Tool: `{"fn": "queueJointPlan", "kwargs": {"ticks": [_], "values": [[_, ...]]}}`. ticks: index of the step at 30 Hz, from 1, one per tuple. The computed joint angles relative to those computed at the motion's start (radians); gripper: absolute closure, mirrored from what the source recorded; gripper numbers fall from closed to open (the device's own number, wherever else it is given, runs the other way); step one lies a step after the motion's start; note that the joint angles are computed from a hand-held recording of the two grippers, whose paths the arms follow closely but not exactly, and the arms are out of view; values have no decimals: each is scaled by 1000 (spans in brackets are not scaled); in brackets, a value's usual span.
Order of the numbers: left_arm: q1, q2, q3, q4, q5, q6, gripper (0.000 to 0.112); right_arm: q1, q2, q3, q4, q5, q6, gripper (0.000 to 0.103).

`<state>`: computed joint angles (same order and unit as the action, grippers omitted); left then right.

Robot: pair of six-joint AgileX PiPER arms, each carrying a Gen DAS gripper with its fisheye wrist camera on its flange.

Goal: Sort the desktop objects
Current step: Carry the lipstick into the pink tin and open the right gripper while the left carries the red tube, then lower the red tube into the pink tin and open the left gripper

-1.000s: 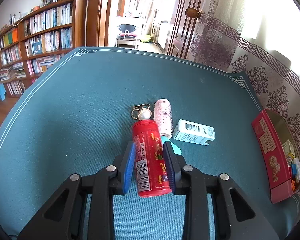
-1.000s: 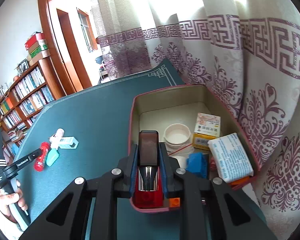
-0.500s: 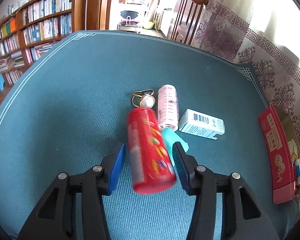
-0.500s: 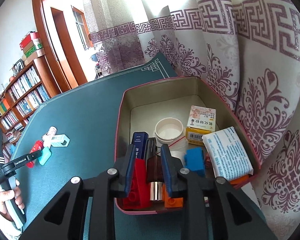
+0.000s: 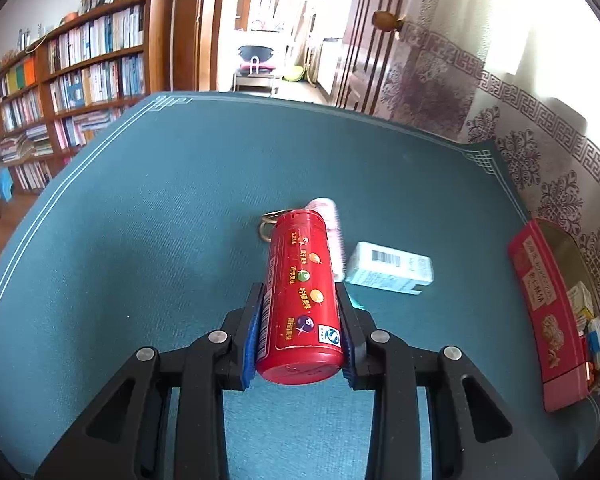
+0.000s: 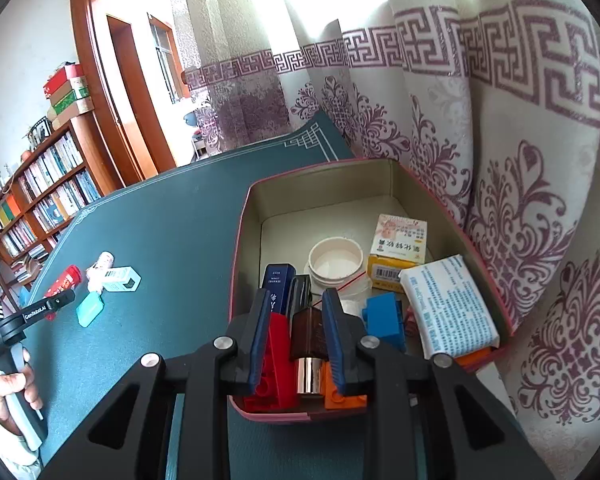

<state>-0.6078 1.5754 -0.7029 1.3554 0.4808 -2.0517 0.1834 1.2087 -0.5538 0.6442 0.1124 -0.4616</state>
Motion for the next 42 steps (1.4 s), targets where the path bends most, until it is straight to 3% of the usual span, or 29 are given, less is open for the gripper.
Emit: {"fn": "queueJointPlan", "kwargs": {"ticks": [7,13,18,22,29,42], "values": [[-109,-4,-52,-41,47,48,78,-36,-33,23,100,11,-122,74],[-210,45,-165,-107,78,147,78,-106,-46,38,318,46,-363,73],[-255,111,-281,-179,63,255,78,-144,-49,42,394,49,-454,64],[-283,169,-385,-244,57,352,77,-176,-55,47,465,55,-525,52],[-317,265,-554,-355,41,518,77,-183,-52,50,506,48,-576,39],[-334,433,-843,-543,41,794,77,-193,-51,52,519,33,-588,32]]}}
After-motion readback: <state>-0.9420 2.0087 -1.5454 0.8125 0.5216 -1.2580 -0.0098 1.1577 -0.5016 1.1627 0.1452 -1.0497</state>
